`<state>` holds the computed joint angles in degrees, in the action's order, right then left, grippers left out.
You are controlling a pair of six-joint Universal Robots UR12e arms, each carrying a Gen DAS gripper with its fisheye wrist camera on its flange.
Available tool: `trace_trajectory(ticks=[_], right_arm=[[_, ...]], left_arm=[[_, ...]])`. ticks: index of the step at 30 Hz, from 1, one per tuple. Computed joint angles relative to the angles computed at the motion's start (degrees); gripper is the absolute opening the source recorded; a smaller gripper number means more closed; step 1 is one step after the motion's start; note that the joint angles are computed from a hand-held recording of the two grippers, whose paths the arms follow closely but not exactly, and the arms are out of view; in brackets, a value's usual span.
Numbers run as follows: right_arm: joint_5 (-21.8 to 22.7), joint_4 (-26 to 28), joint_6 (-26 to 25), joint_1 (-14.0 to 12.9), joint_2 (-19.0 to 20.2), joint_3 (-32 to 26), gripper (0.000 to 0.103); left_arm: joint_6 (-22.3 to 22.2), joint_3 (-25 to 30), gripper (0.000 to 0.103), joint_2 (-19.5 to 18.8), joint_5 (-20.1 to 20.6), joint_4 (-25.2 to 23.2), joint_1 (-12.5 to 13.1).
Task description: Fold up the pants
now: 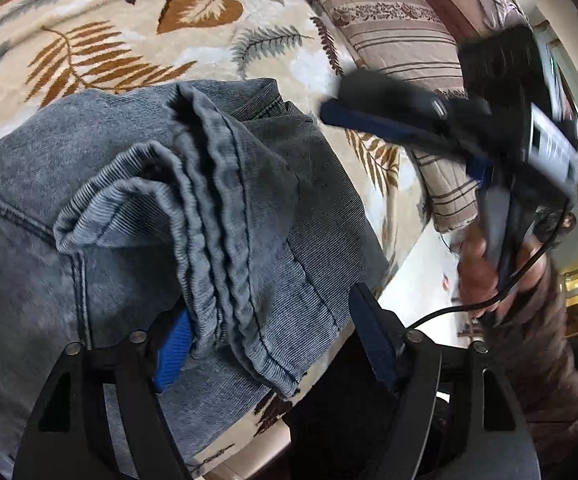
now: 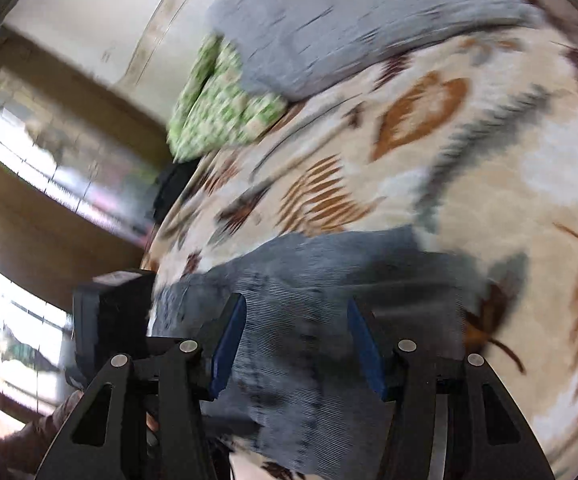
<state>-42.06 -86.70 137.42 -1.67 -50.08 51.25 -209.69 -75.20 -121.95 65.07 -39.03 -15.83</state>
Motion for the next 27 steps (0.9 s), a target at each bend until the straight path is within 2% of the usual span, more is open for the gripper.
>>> trace_trajectory(ticks=[2,5,7,8,9,10,11,12,13,15,18,20,23,26,27], right_arm=[[-3.5,4.1,-3.3,1.3,1.0,-2.7,0.056],[-9.2,4.4,-6.6,3.4,0.8,-3.1,0.056],[-12.6,2.4,-7.5,4.5,0.2,-1.9,0.056],[-14.1,2.0,-8.3,4.9,0.1,-1.7,0.052],[-16.7,-0.8,-9.3,5.7,-0.6,-0.2,0.049],[-18.0,-2.3,-10.5,6.0,-1.0,0.5,0.03],[-19.3,-2.8,-11.8,6.4,-1.2,0.9,0.014],[-20.5,-5.2,-11.9,6.6,-1.9,2.3,0.014],[-20.9,-6.9,-12.0,6.6,-2.5,3.1,0.014],[-18.6,-7.3,-11.8,6.1,-2.9,3.0,0.013],[-12.8,-4.2,-13.3,5.5,-3.3,1.9,0.013],[-13.1,-2.9,-14.8,6.1,-3.4,1.9,0.013],[-15.8,-0.9,-14.6,7.5,-2.1,1.6,0.013],[-18.7,1.8,-13.4,8.2,-0.9,1.5,0.019],[-18.4,1.9,-13.2,7.9,-1.1,1.8,0.019]], left_arm=[[-3.1,-1.5,0.073,0.4,0.5,3.4,-0.2],[-9.8,-4.7,0.068,1.2,0.4,10.4,-0.3],[-13.4,-6.5,0.059,1.7,0.7,13.9,-0.4],[-14.2,-6.9,0.056,1.8,1.0,14.5,-0.5],[-15.0,-7.5,0.049,2.0,1.3,15.1,-0.6],[-15.5,-7.7,0.038,2.1,1.1,15.5,-0.6],[-16.3,-7.9,0.032,2.1,0.3,16.2,-0.6],[-16.6,-7.9,0.023,2.0,-0.2,16.6,-0.5],[-17.2,-8.0,0.018,2.0,-0.6,17.1,-0.4],[-18.9,-7.7,0.015,2.0,-1.3,18.3,-0.4],[-22.7,-9.5,0.015,3.0,-2.2,22.9,-0.3],[-22.4,-10.4,0.015,3.8,-0.4,21.3,-0.4],[-23.4,-11.5,0.015,4.1,-0.2,16.9,-0.1],[-23.8,-13.0,0.015,4.3,-3.4,16.8,0.6],[-22.6,-13.2,0.015,4.6,-3.9,16.5,0.7]])
